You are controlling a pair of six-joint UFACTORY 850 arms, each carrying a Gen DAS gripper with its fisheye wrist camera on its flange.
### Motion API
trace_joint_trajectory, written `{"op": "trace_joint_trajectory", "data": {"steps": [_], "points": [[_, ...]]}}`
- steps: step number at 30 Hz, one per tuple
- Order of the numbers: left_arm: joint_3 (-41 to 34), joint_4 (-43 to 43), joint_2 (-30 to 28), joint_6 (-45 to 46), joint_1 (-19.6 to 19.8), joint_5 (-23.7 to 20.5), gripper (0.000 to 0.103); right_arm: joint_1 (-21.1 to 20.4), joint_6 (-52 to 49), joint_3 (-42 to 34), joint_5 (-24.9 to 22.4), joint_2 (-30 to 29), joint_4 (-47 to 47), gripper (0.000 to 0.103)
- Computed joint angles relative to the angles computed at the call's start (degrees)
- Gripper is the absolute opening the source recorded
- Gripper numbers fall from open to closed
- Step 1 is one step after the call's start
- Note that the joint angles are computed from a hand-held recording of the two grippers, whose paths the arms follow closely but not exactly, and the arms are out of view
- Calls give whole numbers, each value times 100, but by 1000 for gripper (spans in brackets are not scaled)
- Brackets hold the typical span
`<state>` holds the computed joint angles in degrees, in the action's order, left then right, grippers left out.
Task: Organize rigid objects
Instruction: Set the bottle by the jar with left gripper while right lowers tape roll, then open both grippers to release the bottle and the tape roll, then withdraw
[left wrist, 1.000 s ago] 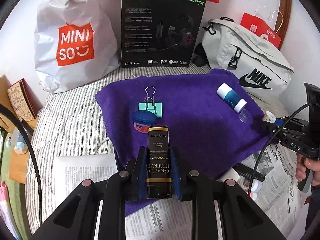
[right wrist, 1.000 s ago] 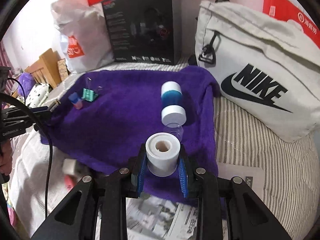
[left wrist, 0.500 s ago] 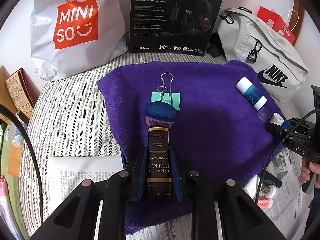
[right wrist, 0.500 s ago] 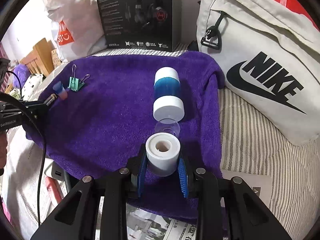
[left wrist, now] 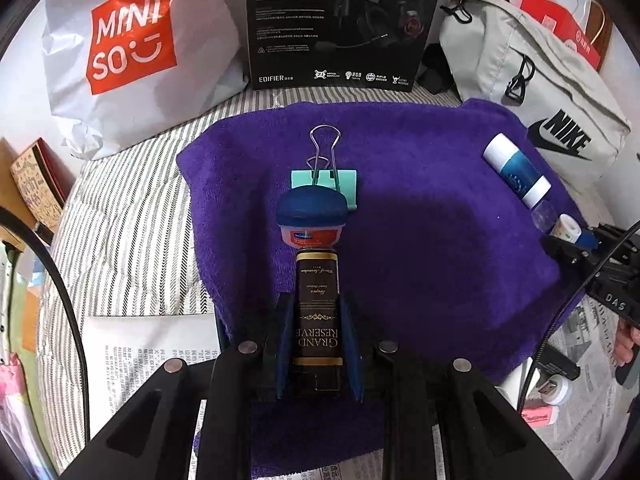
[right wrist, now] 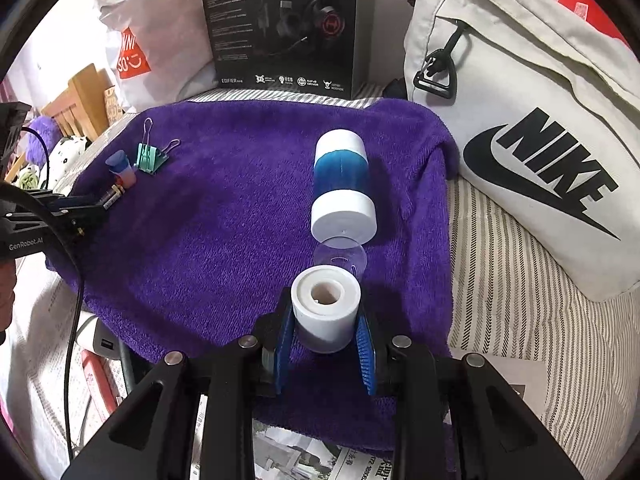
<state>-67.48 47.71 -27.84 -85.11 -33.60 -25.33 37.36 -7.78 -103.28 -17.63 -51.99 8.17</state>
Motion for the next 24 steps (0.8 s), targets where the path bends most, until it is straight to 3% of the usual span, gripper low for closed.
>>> {"op": "trace_joint_trajectory", "data": {"steps": [9,15,18,21,24], "points": [[-122,-274,-67,372,-15,-134,24,-20,-330,-7,-30,-4,238,29],[-149,-735,-50,839,-31,-130,35,-66,-889,-85,-248,-20,744,32],[-140,-770,-40,866,-80,-147,39,-63,-703,-36,-312,42,622,33],[-92,-692,24,737,-142,-213,39,-40,-320,250,-173,273,300,44],[-12,-675,155,605,-209,-282,40,-28,-164,691,33,619,231,45]]}}
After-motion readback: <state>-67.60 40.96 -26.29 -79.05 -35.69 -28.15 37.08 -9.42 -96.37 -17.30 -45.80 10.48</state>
